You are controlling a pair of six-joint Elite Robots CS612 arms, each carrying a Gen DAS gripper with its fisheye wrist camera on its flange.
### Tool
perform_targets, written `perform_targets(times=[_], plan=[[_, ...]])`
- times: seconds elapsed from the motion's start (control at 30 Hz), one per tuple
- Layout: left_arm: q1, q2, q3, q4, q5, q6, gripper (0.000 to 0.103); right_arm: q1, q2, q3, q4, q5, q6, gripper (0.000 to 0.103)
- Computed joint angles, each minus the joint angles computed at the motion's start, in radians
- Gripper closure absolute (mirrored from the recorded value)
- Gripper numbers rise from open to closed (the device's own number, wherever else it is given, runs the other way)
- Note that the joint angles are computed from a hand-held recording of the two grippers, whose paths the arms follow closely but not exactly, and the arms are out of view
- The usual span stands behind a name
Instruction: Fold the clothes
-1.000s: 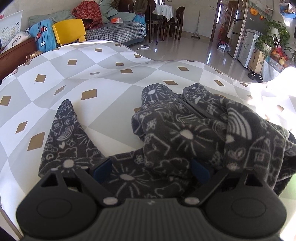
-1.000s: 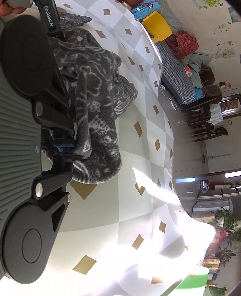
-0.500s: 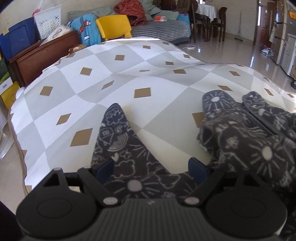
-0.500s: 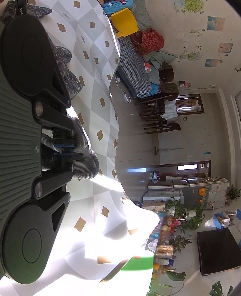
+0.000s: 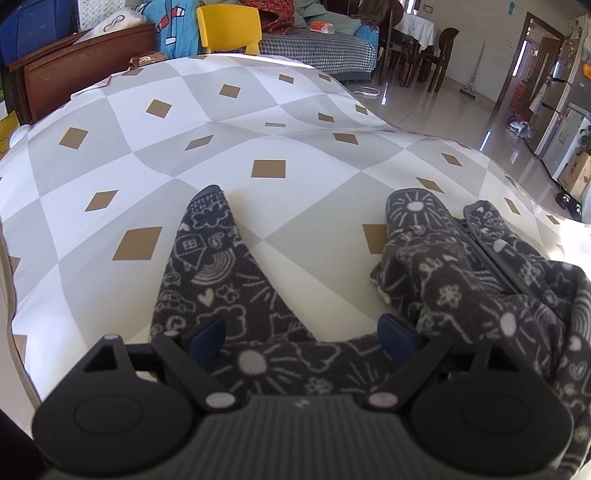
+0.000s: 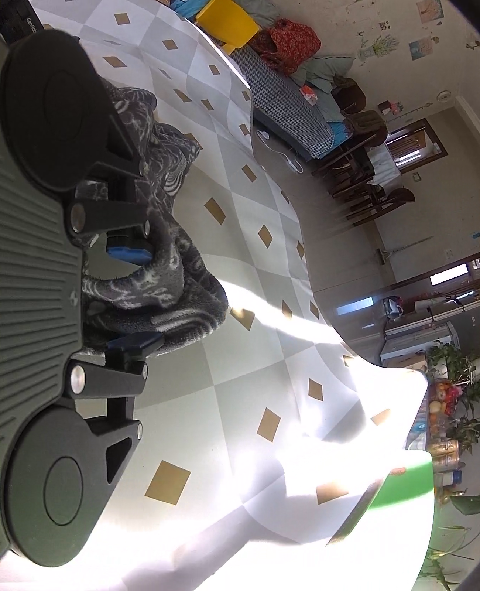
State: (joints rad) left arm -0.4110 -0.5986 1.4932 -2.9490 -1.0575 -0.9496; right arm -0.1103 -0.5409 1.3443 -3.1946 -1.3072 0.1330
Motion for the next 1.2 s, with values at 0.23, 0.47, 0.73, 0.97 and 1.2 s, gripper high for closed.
perform_targets(times=[0.23, 0.47, 0.73, 0.97, 1.2], plan=[[-0.024, 0.01, 0.002, -0.129, -0.008, 0.135, 0.012, -0.009, -0.015, 0.025, 0.078, -0.026, -0.047, 0.061], [-0.043, 0.021, -0.003, -0.179, -0.054, 0.232, 0.006, -0.021, -0.023, 0.035, 0.155, 0.007, -0.068, 0.06], [-0.052, 0.029, 0.001, -0.195, -0.088, 0.282, 0.006, -0.007, -0.007, 0.016, 0.243, 0.011, -0.137, 0.059], [-0.056, 0.039, -0.008, -0.163, -0.097, 0.305, 0.006, 0.011, 0.012, 0.003, 0.266, -0.028, -0.197, 0.056], [-0.057, 0.045, -0.016, -0.124, -0.097, 0.305, 0.006, 0.03, 0.024, 0.021, 0.18, -0.085, -0.323, 0.054]])
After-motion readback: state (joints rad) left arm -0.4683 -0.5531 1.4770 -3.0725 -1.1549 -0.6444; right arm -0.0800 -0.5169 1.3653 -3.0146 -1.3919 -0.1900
